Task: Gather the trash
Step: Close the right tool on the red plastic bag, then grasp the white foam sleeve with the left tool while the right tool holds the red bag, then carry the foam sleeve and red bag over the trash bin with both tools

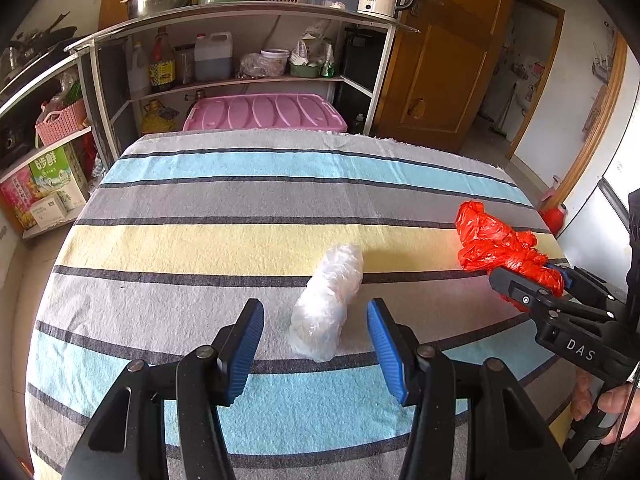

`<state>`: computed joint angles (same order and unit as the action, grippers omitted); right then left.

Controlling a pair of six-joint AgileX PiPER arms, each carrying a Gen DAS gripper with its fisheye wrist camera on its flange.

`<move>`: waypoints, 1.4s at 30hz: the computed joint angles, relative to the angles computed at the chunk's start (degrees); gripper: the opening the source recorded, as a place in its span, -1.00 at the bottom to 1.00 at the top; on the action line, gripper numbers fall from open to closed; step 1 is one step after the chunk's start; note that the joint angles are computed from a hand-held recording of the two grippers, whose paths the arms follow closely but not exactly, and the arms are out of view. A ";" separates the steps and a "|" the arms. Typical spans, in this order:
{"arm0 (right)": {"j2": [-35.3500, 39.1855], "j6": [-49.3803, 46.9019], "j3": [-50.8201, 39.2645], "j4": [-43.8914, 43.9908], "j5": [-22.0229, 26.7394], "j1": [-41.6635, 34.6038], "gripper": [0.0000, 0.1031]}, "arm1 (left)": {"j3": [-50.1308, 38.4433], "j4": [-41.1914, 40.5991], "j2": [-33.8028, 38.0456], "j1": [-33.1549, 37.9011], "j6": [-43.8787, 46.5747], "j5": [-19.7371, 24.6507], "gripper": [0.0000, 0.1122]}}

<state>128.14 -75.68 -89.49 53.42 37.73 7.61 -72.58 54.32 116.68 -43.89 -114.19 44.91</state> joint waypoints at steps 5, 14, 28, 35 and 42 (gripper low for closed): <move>-0.29 -0.76 0.62 1.76 -0.08 -0.24 0.03 | -0.43 0.18 0.54 0.01 0.46 -0.31 -0.31; -0.63 -1.22 1.24 3.57 -0.18 -0.71 -0.01 | -0.19 1.27 0.69 -0.44 -0.28 -0.13 -0.52; -1.53 -3.22 2.85 5.91 -1.16 -1.10 -0.05 | 0.39 1.68 0.22 -0.64 -0.44 -0.15 -0.53; -2.59 -5.08 4.63 7.87 -0.40 -2.07 -0.05 | -0.22 1.71 -0.17 -1.42 -0.43 0.93 -0.53; -4.65 -7.56 7.10 10.72 0.70 -3.68 -0.05 | -0.84 1.25 -0.99 -3.06 0.39 2.54 -0.53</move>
